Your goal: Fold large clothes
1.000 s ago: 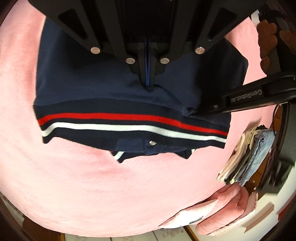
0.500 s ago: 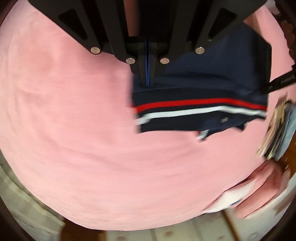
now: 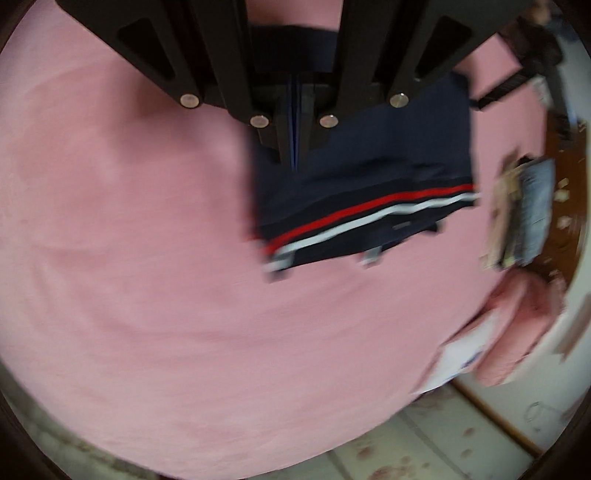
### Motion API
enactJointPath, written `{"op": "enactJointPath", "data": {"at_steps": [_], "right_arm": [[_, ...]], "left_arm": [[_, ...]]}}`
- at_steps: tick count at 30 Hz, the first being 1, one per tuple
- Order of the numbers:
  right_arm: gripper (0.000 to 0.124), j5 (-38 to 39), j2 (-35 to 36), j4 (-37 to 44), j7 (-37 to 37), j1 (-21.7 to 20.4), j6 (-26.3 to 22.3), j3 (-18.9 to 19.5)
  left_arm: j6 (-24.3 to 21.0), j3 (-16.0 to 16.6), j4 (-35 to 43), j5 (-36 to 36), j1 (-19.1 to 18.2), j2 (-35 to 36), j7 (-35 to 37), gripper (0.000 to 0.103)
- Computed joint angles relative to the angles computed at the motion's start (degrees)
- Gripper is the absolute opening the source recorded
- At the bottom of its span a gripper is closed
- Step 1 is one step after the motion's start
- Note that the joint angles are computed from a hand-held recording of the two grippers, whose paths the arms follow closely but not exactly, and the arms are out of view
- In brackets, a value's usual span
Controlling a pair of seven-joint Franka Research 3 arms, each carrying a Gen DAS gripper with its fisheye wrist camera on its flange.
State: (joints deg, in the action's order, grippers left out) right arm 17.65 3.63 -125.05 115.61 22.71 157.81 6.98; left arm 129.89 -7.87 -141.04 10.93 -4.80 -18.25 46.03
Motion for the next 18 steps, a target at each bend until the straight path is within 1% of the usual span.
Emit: {"op": "enactJointPath", "data": {"at_steps": [1, 3, 5, 7, 9, 10, 12, 13, 14, 16, 18], "right_arm": [[0.0, 1.19, 0.84, 1.56, -1.48, 0.33, -1.11, 0.65], [0.0, 3.28, 2.25, 3.62, -4.62, 0.93, -2.29, 1.64], [0.0, 6.64, 4.01, 5.76, -8.46, 1.23, -3.4, 2.56], [0.0, 9.7, 5.21, 7.03, -11.48, 1.09, -4.82, 2.9], [0.0, 14.35, 7.29, 8.65, -15.02, 0.68, -5.48, 3.66], [0.0, 15.16, 8.11, 9.41, -15.23, 0.76, -6.56, 3.67], [0.0, 11.72, 9.81, 11.45, -11.77, 1.92, -10.21, 2.54], [0.0, 7.81, 11.31, 13.41, -7.79, 2.91, -13.79, 1.4], [0.0, 7.02, 12.43, 14.49, -5.97, 3.09, -15.29, 1.15], [0.0, 8.9, 13.21, 14.69, -5.79, 2.45, -14.89, 1.66], [0.0, 11.17, 13.85, 15.17, -6.61, 1.51, -15.54, 2.17]], "left_arm": [[-0.57, 0.03, -0.7, -0.96, -0.33, -0.59, -0.16, 0.062], [-0.96, 0.44, -2.45, -2.95, -0.78, -2.17, -0.43, 0.07], [-0.1, 0.9, -3.39, -5.44, -1.3, -2.4, -0.84, 0.071], [1.81, 2.1, -5.83, -9.51, -2.12, -4.12, -0.15, 0.071], [4.71, 3.34, -8.13, -13.91, -3.08, -5.38, 0.98, 0.071], [7.07, 4.41, -9.75, -17.49, -4.05, -6.06, 2.0, 0.071], [10.8, 6.0, -12.15, -23.25, -5.57, -6.76, 3.99, 0.071], [12.35, 6.43, -12.98, -25.5, -6.14, -6.91, 4.76, 0.071], [14.73, 7.22, -14.13, -28.64, -7.18, -7.01, 6.04, 0.071], [19.31, 9.34, -15.7, -35.59, -9.76, -6.41, 9.83, 0.071], [23.41, 10.65, -16.85, -41.6, -12.04, -5.92, 13.47, 0.071]]}}
